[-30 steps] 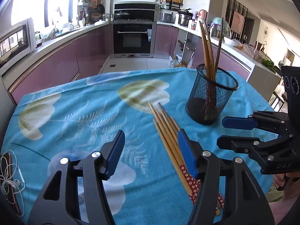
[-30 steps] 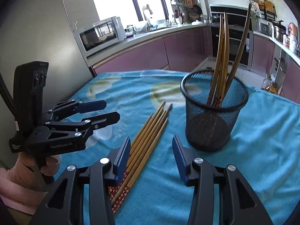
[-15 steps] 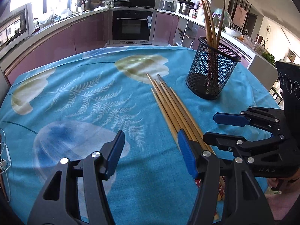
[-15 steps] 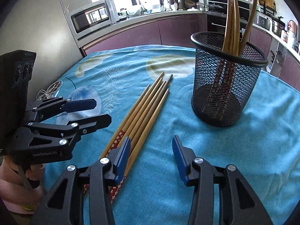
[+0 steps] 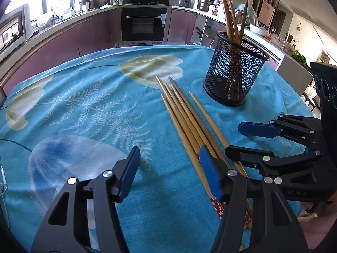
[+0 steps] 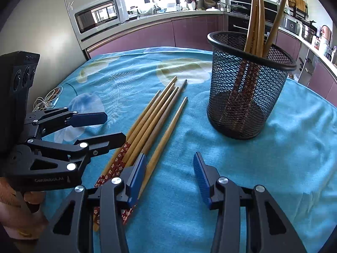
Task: Organize utensils
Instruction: 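Return both open grippers to the remaining chopsticks, then grasp a chopstick with the left gripper while the right gripper grasps another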
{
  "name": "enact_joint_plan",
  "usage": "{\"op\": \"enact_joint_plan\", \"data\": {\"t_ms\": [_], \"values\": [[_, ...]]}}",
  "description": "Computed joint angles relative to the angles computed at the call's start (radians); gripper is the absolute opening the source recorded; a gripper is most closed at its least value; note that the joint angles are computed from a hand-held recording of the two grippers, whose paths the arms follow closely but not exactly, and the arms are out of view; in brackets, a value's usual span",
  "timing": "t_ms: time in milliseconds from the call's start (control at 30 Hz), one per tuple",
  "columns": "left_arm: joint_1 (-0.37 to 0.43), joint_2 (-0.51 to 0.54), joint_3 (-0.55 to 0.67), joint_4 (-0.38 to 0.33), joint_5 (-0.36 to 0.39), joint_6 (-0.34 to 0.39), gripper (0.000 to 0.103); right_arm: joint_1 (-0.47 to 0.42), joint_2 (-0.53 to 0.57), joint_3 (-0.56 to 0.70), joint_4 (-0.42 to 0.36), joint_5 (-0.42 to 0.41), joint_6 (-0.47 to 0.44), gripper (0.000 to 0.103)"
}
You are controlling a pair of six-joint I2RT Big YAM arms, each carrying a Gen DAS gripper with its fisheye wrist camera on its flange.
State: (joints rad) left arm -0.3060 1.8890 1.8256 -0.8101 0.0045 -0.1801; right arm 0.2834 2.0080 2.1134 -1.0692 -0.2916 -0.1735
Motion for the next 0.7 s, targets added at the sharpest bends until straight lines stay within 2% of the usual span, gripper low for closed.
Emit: {"op": "enact_joint_plan", "data": {"t_ms": [233,467,700], "values": [[-0.001,0.013,0.019,-0.018,-0.007,0.011,0.057,-0.001,0.006,0.009,-0.009,-0.001,-0.009,0.042],[0.007,0.020,0.030,-0.034,0.000,0.021,0.050,-0.002,0.010,0.015,-0.016,0.000,-0.013,0.041],[0.014,0.021,0.032,-0.041,0.027,0.014,0.041,-0.002,0.018,0.031,-0.030,0.015,-0.021,0.036]]}}
